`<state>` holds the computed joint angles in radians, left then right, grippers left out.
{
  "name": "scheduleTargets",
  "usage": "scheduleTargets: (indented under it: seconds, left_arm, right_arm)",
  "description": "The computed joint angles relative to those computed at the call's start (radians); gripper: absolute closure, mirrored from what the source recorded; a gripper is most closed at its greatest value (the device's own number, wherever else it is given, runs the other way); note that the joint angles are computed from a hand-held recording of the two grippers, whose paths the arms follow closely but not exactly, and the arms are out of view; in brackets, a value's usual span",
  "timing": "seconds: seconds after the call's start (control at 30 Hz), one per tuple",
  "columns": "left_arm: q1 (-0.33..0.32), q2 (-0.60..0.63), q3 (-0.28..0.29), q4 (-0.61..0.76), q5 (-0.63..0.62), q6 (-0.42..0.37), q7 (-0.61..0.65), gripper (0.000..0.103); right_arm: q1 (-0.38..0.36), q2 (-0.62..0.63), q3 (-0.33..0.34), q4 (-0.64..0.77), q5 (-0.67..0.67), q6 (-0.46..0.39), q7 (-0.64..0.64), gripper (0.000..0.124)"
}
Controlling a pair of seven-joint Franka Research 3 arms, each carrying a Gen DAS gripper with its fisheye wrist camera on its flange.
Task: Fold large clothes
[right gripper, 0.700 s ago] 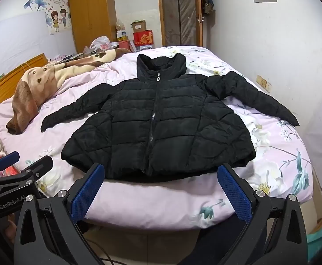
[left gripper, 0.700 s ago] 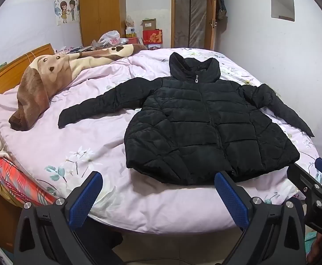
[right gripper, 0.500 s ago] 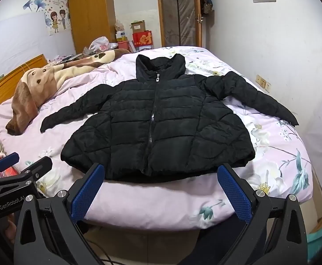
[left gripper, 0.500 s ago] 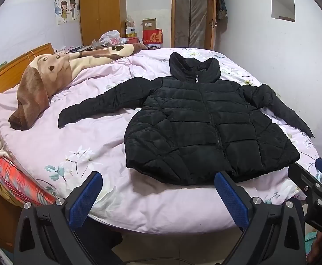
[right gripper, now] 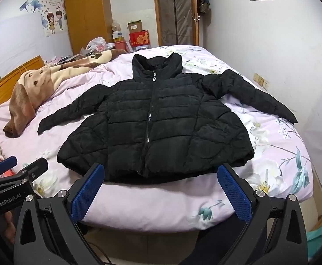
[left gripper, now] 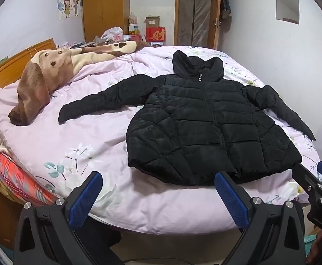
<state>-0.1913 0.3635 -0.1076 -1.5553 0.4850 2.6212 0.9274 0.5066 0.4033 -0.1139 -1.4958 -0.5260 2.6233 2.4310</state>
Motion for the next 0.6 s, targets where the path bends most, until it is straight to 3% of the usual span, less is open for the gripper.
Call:
scheduleTargets:
  seconds: [0.6]
  left_arm:
    - [0.001,0.007,-0.005,0.025,-0.02,-0.033,0.007,0.001]
  right_arm:
    - [-0.004,0.006,0.0,0.004,0.01,-0.01,-0.005,0.022]
